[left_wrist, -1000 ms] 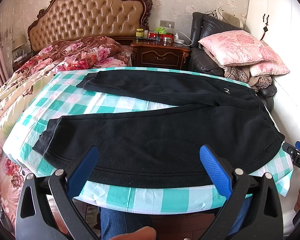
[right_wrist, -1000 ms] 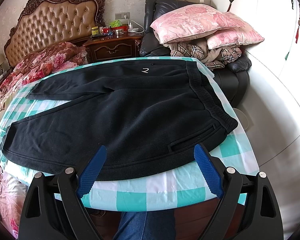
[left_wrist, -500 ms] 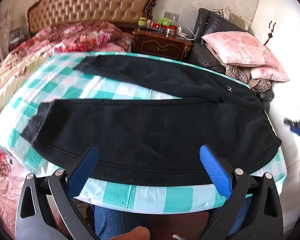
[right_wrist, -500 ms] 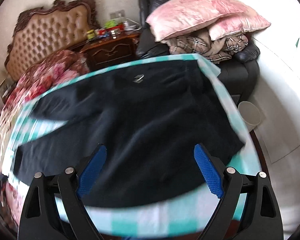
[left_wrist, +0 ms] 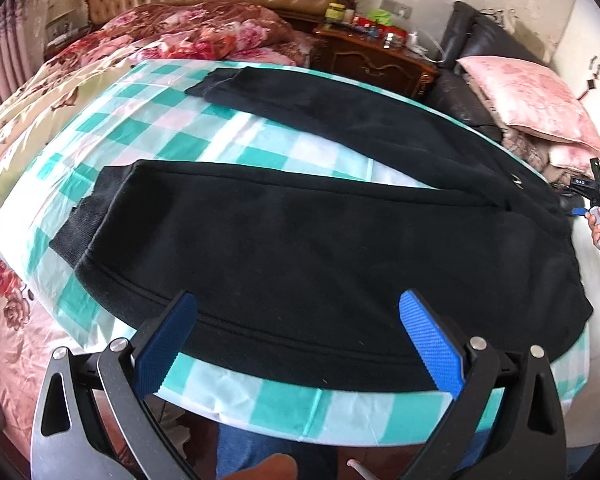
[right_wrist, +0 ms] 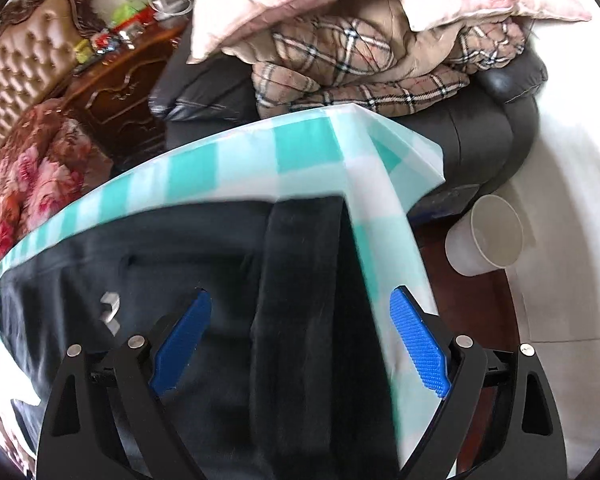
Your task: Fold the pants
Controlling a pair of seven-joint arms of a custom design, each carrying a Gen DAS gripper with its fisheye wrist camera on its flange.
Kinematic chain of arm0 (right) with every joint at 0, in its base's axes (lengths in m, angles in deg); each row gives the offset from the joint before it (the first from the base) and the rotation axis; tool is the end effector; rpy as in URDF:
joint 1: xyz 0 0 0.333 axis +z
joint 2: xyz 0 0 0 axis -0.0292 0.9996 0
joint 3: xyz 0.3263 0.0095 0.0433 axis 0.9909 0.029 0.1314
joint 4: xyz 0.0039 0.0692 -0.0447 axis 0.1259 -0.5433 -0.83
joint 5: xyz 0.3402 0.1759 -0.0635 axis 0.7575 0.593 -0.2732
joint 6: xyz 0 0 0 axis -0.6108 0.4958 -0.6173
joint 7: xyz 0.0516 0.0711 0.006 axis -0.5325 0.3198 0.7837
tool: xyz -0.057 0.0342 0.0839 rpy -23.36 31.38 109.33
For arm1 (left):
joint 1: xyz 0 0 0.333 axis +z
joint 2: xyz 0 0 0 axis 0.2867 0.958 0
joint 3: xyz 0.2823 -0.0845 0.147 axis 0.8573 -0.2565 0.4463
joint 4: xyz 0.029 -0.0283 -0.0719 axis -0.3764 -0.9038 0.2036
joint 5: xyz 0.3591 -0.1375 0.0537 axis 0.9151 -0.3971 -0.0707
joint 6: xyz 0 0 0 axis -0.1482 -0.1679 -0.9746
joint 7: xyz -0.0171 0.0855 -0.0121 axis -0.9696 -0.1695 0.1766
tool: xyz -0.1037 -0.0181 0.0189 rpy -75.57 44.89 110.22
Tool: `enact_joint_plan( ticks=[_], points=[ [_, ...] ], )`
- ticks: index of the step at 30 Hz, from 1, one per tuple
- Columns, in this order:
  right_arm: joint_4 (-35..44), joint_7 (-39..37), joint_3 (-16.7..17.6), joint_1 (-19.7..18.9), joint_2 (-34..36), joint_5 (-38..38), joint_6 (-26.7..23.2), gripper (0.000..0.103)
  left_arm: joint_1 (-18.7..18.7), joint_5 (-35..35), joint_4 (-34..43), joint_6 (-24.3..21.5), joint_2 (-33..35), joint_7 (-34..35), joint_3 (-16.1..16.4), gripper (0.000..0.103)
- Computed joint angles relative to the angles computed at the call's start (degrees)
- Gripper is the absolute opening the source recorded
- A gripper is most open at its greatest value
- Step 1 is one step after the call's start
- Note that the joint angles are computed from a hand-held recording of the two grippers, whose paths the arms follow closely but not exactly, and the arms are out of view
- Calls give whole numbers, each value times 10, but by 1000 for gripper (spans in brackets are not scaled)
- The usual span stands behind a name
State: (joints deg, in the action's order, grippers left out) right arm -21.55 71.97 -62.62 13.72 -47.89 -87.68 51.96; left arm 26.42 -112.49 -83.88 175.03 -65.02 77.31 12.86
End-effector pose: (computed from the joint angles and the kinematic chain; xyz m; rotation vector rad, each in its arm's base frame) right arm 0.7447 0.1427 0.5061 -1.3965 2.5136 -0.3775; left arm 0.5740 0.0964 0.5343 -1.9470 1.9836 -0.7227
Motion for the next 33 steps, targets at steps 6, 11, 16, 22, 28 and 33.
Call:
enact_joint_plan(
  ticks=[6, 11, 16, 22, 28, 33],
  points=[
    [122, -48, 5, -23, 89, 25, -48, 71, 6, 46, 30, -4, 39, -50, -7, 101],
    [166, -98, 8, -23, 117, 31, -51, 40, 13, 49, 45, -11, 58, -54, -17, 101],
    [81, -101, -15, 15, 51, -23, 11, 17, 23, 16, 67, -25, 71, -48, -23, 101],
    [-151, -45, -19, 88, -132, -148, 193, 15, 33, -24, 89, -36, 70, -36, -27, 101],
    [-365, 90, 30, 129, -318, -302, 325, 15, 45, -116, 89, -65, 48, 8, -18, 101],
    [-544, 214, 96, 123, -431, -360, 392, 15, 74, -246, 155, -178, 97, 48, -10, 95]
  ],
)
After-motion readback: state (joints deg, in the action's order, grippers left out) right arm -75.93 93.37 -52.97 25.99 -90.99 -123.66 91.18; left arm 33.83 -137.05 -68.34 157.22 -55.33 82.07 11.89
